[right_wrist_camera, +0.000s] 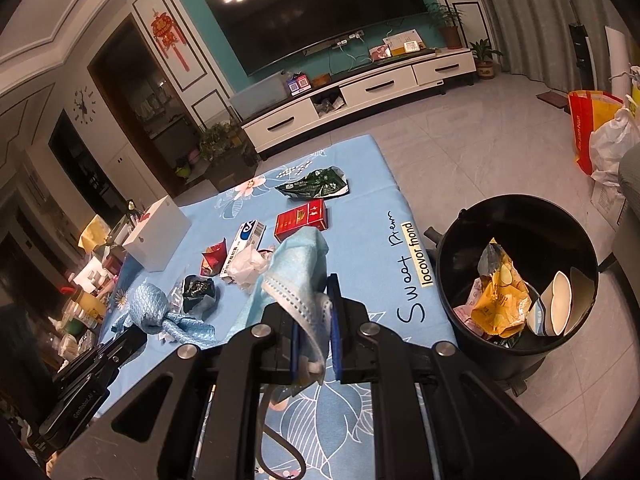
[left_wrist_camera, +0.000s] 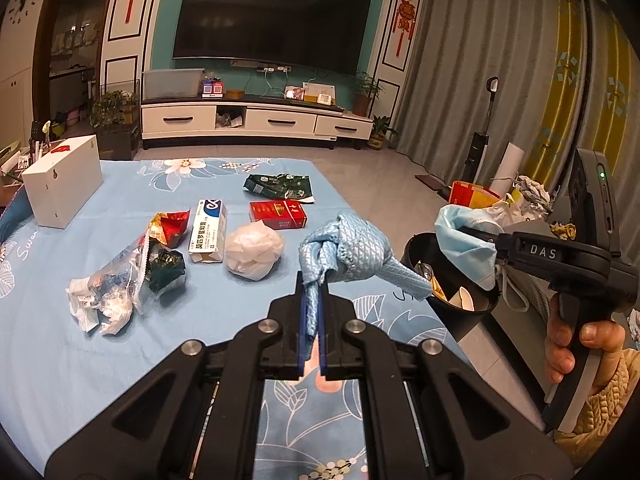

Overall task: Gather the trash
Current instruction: 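Carry the light-blue cloth with the left tool while the right tool carries the mask toward the bin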

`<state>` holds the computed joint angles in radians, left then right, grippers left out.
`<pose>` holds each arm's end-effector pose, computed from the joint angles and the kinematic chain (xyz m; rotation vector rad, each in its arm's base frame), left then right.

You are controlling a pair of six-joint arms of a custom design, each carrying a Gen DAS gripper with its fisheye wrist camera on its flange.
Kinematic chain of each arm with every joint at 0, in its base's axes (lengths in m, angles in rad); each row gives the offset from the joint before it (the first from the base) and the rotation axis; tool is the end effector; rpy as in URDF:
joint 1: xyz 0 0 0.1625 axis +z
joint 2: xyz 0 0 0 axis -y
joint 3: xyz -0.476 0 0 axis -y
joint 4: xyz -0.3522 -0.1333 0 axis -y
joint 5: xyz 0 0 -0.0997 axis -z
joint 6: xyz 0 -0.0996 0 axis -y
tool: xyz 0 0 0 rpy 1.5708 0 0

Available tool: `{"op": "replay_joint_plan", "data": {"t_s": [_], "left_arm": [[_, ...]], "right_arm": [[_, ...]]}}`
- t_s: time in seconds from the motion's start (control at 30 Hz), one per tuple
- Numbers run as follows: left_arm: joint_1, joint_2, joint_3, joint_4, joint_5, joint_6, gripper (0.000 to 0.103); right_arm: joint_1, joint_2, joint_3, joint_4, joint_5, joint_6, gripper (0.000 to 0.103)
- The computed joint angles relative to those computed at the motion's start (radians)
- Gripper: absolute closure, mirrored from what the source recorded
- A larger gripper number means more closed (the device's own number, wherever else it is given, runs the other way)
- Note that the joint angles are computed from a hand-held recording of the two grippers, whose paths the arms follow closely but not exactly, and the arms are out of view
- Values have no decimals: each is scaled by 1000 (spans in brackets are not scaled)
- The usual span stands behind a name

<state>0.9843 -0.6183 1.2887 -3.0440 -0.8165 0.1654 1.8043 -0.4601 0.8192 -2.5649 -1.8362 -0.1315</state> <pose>-0.2668 -0.7656 0.2409 0.4897 2.3046 -1.1567 0.3110 -0.8445 0.2319 0.3830 -2.7440 0.9273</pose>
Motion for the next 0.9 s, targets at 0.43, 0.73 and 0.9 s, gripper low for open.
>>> {"op": "replay_joint_plan", "data": {"t_s": [0.43, 0.73, 0.9], "left_arm": [[0, 16, -33, 11, -12, 19, 98], [3, 32, -67, 29, -25, 30, 98], [4, 44, -90, 46, -28, 32, 98]], "right_arm": [[-6, -2, -4, -7, -4, 9, 90], [-15, 4, -18, -14, -13, 20, 90], [-23, 5, -20, -13, -10, 24, 90]]}}
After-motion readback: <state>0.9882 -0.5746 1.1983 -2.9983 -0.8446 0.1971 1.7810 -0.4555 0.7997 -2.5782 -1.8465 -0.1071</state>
